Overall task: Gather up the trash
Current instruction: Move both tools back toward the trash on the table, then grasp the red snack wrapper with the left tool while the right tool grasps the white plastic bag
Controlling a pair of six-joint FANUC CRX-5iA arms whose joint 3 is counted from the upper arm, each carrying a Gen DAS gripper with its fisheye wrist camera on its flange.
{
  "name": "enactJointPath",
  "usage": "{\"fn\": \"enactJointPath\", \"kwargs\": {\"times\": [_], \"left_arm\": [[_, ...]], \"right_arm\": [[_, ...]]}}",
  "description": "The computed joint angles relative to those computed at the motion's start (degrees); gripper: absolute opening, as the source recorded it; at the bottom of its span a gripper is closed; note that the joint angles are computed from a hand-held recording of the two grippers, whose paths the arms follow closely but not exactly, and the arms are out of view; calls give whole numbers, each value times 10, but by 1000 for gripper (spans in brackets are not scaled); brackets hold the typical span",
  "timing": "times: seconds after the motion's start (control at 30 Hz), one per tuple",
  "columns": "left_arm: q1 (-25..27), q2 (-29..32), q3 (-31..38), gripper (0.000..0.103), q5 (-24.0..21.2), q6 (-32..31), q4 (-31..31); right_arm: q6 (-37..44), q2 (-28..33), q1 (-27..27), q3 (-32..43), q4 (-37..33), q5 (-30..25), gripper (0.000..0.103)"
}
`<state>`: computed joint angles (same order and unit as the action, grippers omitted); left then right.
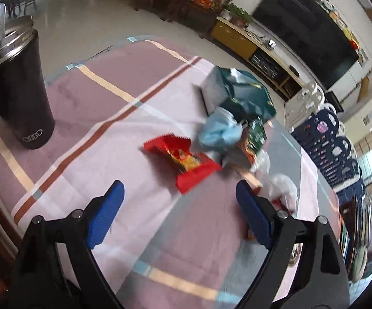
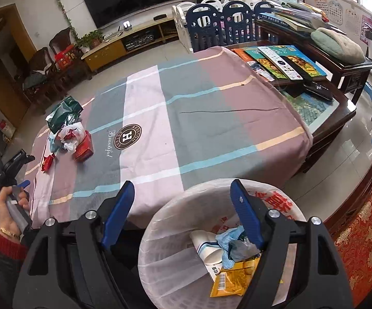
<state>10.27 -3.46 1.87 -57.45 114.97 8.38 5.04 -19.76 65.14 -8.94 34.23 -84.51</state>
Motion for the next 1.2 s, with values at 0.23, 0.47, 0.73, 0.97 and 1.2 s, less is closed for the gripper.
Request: {"fn": "enactJointPath", "kwargs": {"times": [0.23, 0.47, 0.73, 0.97, 1.2], "left_arm": [[23, 74, 19, 66, 17, -69, 64], [22, 108, 19, 34, 0, -121, 123], [25, 80, -1, 4, 31, -98, 89], [37, 80, -12, 3, 31, -98, 104], [39, 44, -31, 3, 74, -76, 77]], "right_arm": [[83, 93, -59, 76, -40, 52, 75], [181, 212, -114, 179, -90, 156, 75], [343, 450, -138, 440, -101, 145, 81], [375, 566, -140, 567, -95, 67, 80], [390, 549, -132, 530, -89, 78, 18]]}}
